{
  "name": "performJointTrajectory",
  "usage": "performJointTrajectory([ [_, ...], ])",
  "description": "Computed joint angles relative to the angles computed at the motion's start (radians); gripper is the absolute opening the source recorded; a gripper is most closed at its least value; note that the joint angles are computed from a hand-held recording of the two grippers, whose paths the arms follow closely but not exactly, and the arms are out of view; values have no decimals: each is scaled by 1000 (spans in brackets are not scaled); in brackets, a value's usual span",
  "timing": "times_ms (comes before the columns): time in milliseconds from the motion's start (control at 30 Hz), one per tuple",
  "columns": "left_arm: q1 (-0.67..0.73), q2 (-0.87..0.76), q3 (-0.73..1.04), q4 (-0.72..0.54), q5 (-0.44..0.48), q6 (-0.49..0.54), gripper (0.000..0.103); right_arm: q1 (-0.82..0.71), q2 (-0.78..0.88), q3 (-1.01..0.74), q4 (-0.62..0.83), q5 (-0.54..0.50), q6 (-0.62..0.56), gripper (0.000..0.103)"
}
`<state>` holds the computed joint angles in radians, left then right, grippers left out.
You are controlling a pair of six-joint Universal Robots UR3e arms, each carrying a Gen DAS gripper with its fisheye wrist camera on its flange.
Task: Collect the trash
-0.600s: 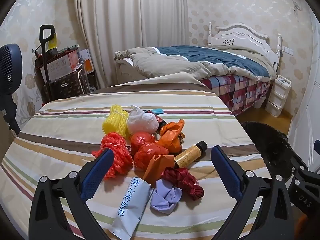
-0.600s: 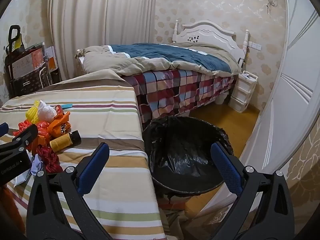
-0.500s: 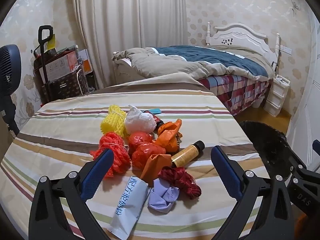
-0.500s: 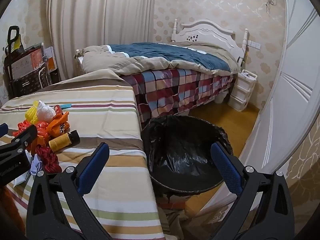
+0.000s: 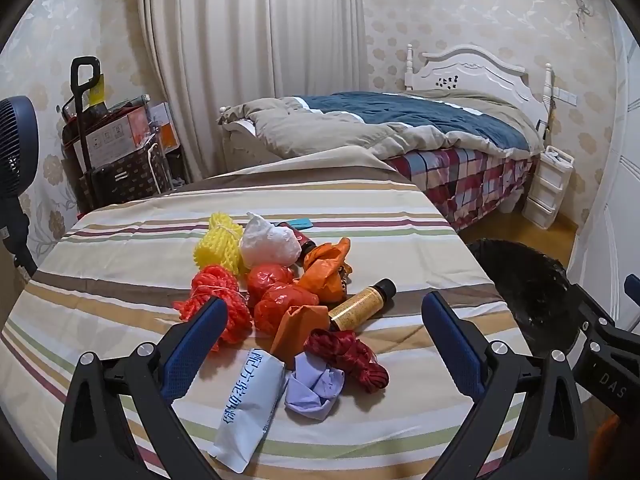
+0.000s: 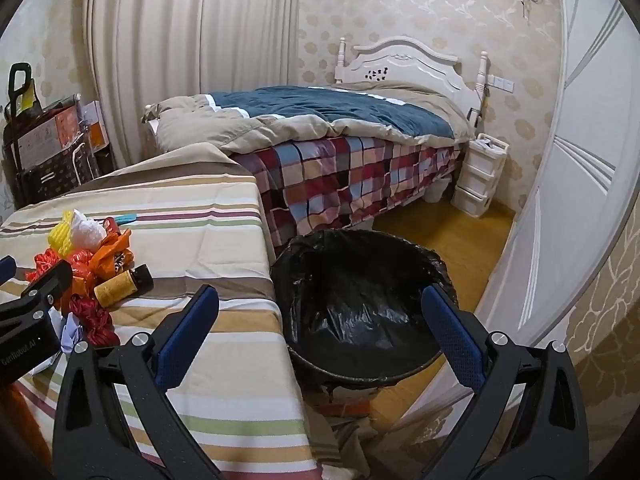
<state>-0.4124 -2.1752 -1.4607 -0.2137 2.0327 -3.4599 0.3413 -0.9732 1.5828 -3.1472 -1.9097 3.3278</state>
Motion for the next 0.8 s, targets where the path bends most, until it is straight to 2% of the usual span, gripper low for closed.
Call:
performJointTrajectory([
  [800,-7,-17,18,-5,1,0,97,-21,-26,28,5,20,7,99],
])
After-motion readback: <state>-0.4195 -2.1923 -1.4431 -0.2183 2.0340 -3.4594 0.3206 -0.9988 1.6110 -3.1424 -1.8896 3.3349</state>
